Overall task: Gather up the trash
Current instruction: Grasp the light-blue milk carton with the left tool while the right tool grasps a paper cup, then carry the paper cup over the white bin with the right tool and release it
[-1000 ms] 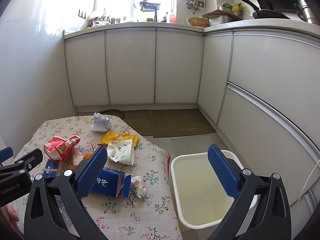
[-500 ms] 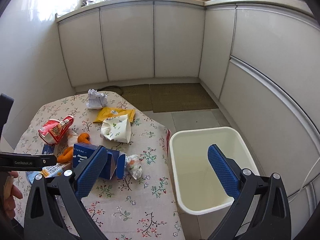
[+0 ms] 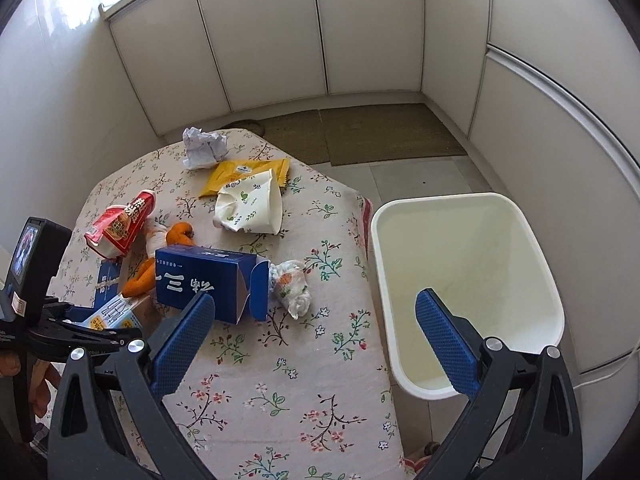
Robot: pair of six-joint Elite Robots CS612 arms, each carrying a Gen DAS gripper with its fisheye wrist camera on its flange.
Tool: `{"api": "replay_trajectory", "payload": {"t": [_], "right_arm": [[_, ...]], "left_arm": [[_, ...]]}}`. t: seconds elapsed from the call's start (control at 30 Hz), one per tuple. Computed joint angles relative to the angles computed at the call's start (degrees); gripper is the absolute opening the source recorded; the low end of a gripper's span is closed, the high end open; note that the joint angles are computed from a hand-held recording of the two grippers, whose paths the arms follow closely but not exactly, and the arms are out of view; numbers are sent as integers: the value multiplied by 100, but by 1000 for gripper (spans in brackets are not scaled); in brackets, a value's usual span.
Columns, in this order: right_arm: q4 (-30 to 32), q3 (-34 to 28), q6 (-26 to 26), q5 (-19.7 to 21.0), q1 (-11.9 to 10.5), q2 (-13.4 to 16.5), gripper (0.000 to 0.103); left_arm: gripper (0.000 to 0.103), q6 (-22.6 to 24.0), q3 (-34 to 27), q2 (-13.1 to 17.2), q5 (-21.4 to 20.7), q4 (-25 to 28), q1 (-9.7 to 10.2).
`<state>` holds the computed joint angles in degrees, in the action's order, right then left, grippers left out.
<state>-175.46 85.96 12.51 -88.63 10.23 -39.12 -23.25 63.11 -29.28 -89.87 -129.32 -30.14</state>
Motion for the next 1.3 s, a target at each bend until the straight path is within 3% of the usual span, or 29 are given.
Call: {"api": "replay_trajectory", "payload": {"t": [0.07, 0.23, 0.4, 0.53, 0.6, 0.77, 0.8, 0.83, 0.87, 0.93, 1.03, 1.2, 1.3], "right_arm": [[29, -18, -16, 5, 9, 6, 98], [197, -94, -17, -15, 12, 32, 98], [615, -486, 75, 336, -53, 148, 98], [1075, -1207, 96, 388, -61, 464, 98], [1377, -1643, 139, 655, -86, 695, 98], [1909, -2423, 211, 1346, -133, 1215, 97], [1984, -2531, 185, 1435, -125, 1296, 95], [2074, -2633, 145, 1576, -135, 1367, 86], [2187, -2746, 117, 1729, -148, 1439, 79], [2449, -2950, 97, 1984, -179, 1580, 53], [2601, -3058, 159, 2189, -215, 1684, 28], [2173, -2847, 102, 2359, -218, 1572, 6], [1855, -2652, -39, 2154, -166, 1434, 4]], "left_arm": [[58, 30, 234, -120, 6, -152, -21], [56, -46, 855, -477, -65, -665, 4], [56, -336, 1861, -1088, -233, -1764, 24], [56, -705, 2452, -1488, -286, -2657, 74], [56, -926, 2589, -1585, -240, -2988, 91], [57, -937, 2195, -1390, -95, -2980, 59], [57, -908, 2242, -1448, -93, -2971, 48], [57, -840, 2239, -1455, -128, -2984, 51], [57, -820, 2037, -1303, -72, -2885, 51], [57, -759, 1857, -1152, -83, -2811, 90], [57, -755, 1838, -1114, -83, -2780, 117], [57, -872, 1915, -1129, -26, -2940, 130], [57, -1039, 2000, -1166, 57, -3105, 131]]}}
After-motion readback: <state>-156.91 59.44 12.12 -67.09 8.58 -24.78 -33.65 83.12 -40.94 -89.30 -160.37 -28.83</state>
